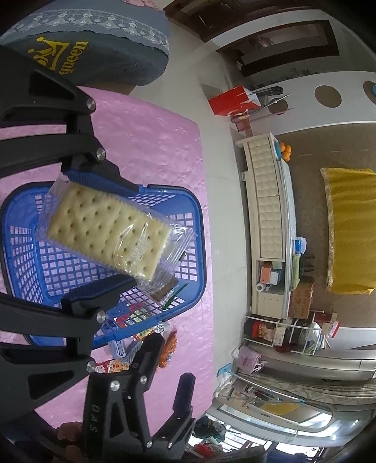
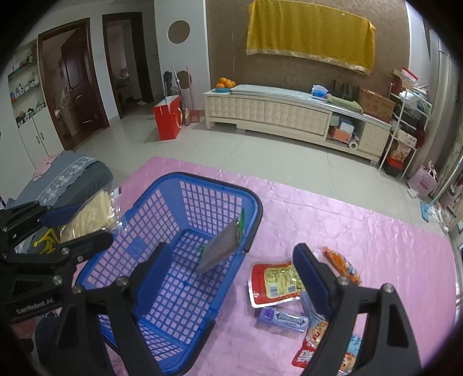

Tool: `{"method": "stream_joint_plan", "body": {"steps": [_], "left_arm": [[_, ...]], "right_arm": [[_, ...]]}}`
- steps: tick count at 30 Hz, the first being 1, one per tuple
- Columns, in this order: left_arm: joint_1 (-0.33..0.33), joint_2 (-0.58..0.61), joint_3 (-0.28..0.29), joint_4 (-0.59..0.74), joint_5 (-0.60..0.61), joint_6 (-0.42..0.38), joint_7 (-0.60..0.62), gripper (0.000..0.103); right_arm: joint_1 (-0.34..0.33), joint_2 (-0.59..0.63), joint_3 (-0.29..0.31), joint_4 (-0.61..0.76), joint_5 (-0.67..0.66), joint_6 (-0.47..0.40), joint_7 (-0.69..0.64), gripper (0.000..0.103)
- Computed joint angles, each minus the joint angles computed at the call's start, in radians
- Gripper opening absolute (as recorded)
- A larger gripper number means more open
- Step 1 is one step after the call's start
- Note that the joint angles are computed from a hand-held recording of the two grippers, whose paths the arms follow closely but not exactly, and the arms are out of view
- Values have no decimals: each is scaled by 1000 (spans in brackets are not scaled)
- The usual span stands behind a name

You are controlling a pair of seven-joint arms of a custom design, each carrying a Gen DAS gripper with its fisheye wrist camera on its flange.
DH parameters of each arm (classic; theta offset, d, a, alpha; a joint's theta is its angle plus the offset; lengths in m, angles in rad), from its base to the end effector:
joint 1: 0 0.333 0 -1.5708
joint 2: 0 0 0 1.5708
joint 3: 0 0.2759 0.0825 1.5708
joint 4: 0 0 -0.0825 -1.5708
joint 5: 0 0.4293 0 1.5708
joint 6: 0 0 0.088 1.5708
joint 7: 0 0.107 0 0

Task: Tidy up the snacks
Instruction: 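Open both tools to drop the cracker packs into the blue basket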

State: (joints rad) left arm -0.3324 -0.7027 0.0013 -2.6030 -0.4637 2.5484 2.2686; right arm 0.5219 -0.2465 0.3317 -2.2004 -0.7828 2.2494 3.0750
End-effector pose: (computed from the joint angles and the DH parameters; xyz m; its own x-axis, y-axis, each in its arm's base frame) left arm 0.4292 -0.1413 0.5025 -0.6628 -0.7487 -0.0096 -0.5507 0.4961 -0.6712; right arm 0.3804 0.4136 0.4615 -0.2095 -0.9774 -0.0277 -0.6858 0.1671 -0.7084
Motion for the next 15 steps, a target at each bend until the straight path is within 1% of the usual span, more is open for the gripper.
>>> {"method": "stream_joint_plan", "body": {"steps": [6, 10, 11, 12, 13, 14, 15], "left_arm": [[-11, 107, -8, 50, -8, 26, 15, 53], [3, 200, -36, 109, -9, 56, -12, 53], [5, 224, -39, 128, -11, 57, -18, 56], [11, 233, -48, 133, -7, 61, -25, 61], [17, 239, -57, 133, 0, 78, -30, 71], [19, 236, -64, 123, 3, 110, -28, 75], [18, 228, -67, 113, 7, 128, -28, 76]], "right_arm": [[-14, 5, -16, -35, 7, 53, 29, 88], [-27, -7, -24, -60, 9, 75, 46, 88], [-28, -18, -22, -73, 8, 78, 52, 88], [-31, -28, -19, -81, 4, 81, 60, 88], [-34, -38, -17, -89, 0, 83, 64, 88], [-36, -43, -13, -92, -2, 82, 66, 88], [-38, -50, -10, -97, -2, 80, 64, 88]]}}
